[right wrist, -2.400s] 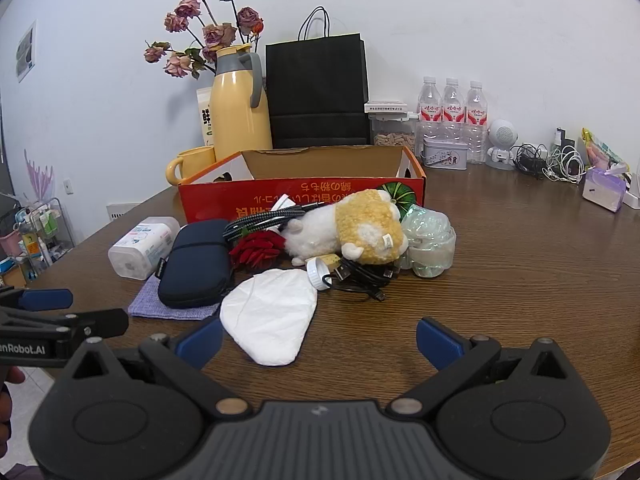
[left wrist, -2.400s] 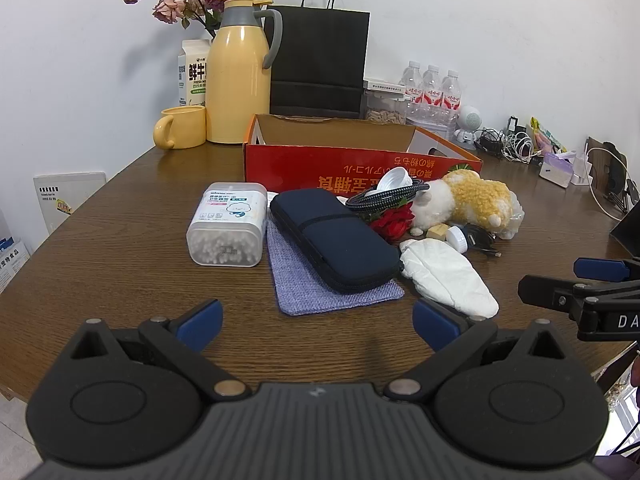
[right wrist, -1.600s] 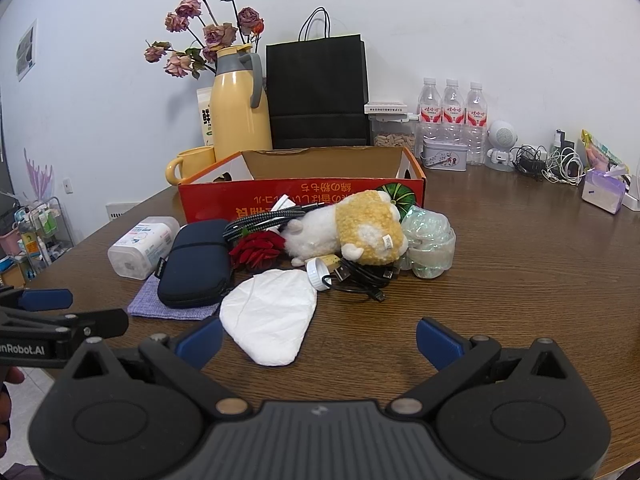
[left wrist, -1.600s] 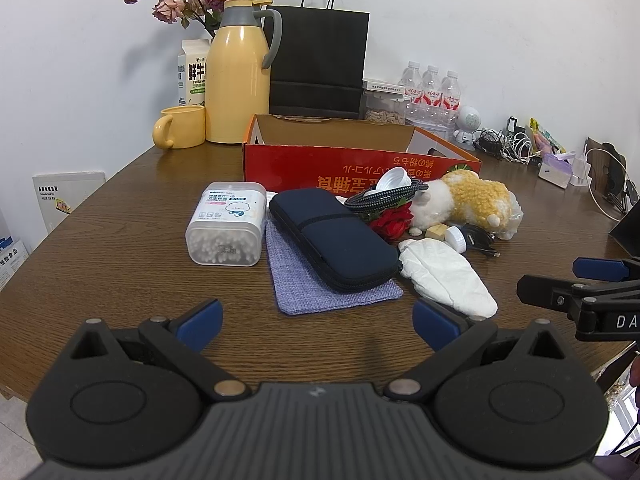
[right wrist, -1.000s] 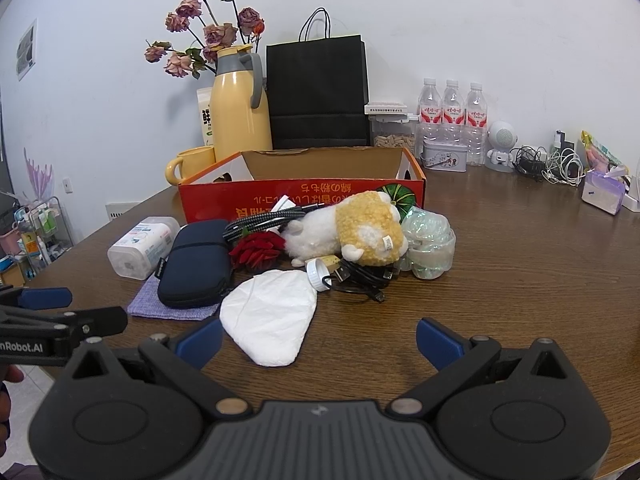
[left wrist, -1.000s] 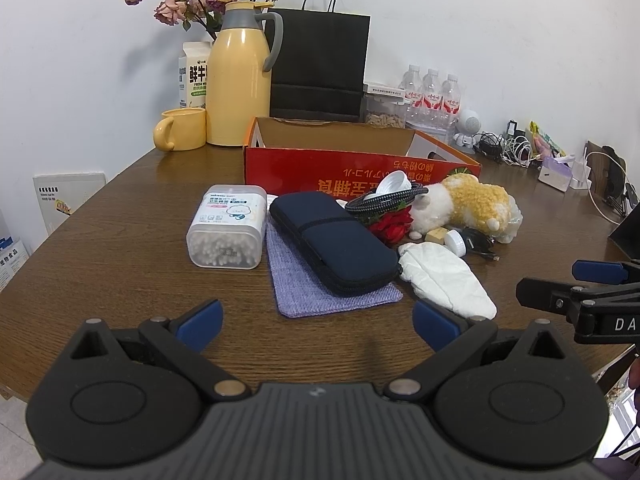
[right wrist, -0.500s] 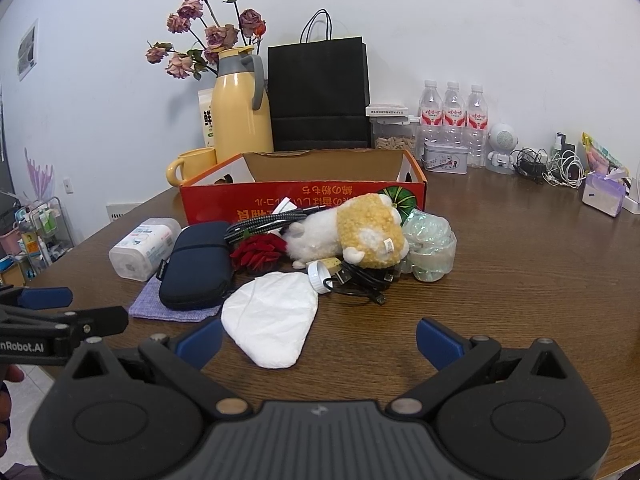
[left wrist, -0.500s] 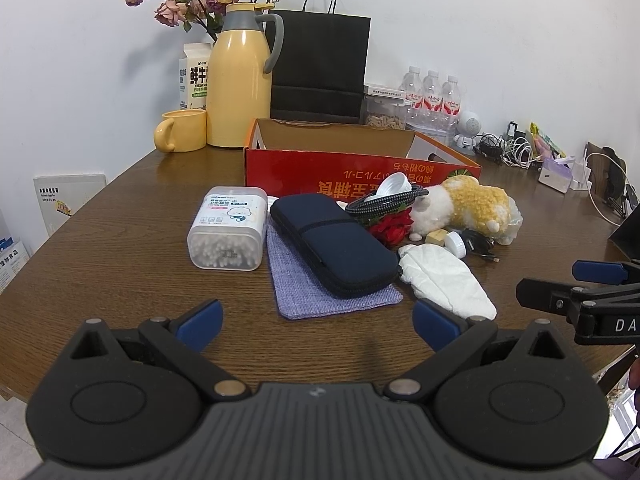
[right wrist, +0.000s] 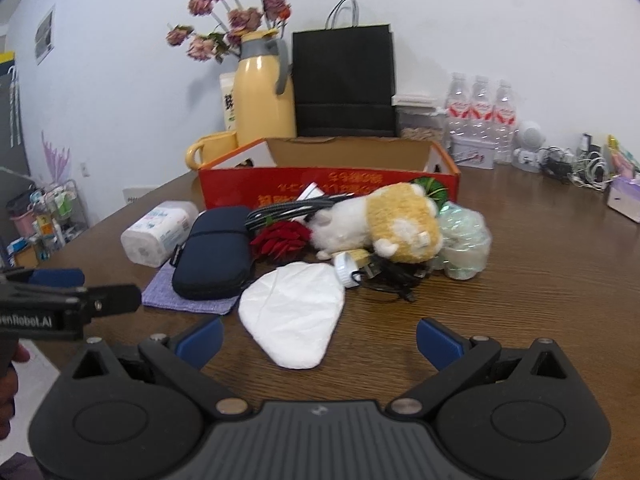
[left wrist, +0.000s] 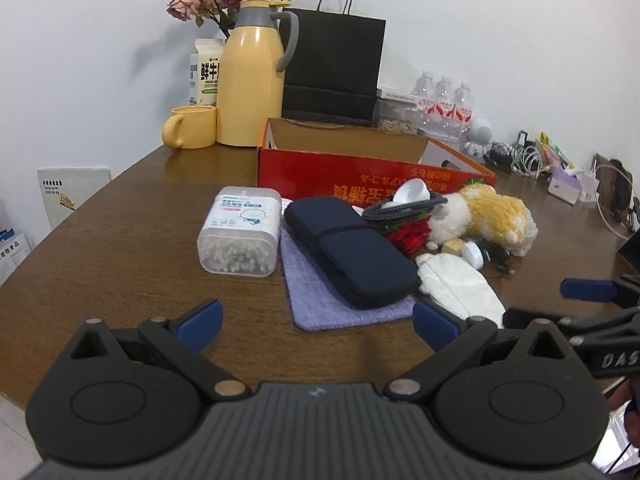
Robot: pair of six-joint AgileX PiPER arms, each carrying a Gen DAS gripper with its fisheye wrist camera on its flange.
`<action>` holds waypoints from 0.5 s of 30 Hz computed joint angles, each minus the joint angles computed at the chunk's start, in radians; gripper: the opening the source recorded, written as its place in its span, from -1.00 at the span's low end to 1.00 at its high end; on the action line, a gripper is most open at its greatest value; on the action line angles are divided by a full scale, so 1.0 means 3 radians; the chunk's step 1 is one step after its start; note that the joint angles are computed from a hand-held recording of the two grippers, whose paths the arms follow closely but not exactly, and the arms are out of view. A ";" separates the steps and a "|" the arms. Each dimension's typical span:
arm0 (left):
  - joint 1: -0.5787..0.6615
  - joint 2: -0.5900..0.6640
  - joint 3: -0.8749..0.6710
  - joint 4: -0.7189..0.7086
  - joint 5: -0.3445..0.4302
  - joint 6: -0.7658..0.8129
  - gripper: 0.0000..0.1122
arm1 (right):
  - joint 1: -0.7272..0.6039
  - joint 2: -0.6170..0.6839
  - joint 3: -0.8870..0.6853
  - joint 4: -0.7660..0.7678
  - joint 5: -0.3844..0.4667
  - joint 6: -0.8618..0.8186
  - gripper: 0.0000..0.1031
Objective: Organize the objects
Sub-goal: 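Grasp the white face mask with the right gripper while the left grasps the cotton-bud box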
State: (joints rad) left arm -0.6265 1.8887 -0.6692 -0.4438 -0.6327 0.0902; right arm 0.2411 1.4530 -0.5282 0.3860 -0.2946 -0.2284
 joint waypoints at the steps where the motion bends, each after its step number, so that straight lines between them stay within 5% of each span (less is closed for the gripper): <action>1: 0.0018 0.0019 -0.0013 -0.0008 -0.0018 0.0003 0.84 | 0.0019 0.0074 -0.0049 -0.0011 -0.0002 -0.0008 1.00; 11: 0.0267 0.0140 -0.0111 0.0101 -0.0026 -0.0073 0.84 | -0.0004 0.0797 -0.0745 -0.0083 0.0292 -0.0057 1.00; 15: 0.0370 0.0158 -0.0110 0.0263 0.0008 -0.0219 0.84 | -0.0014 0.0903 -0.0854 -0.0143 0.0279 0.0007 0.83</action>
State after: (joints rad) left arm -0.5156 1.9361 -0.7023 -0.3650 -0.6302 0.0247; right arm 0.2371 1.7238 -0.7845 0.3430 -0.2109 -0.2263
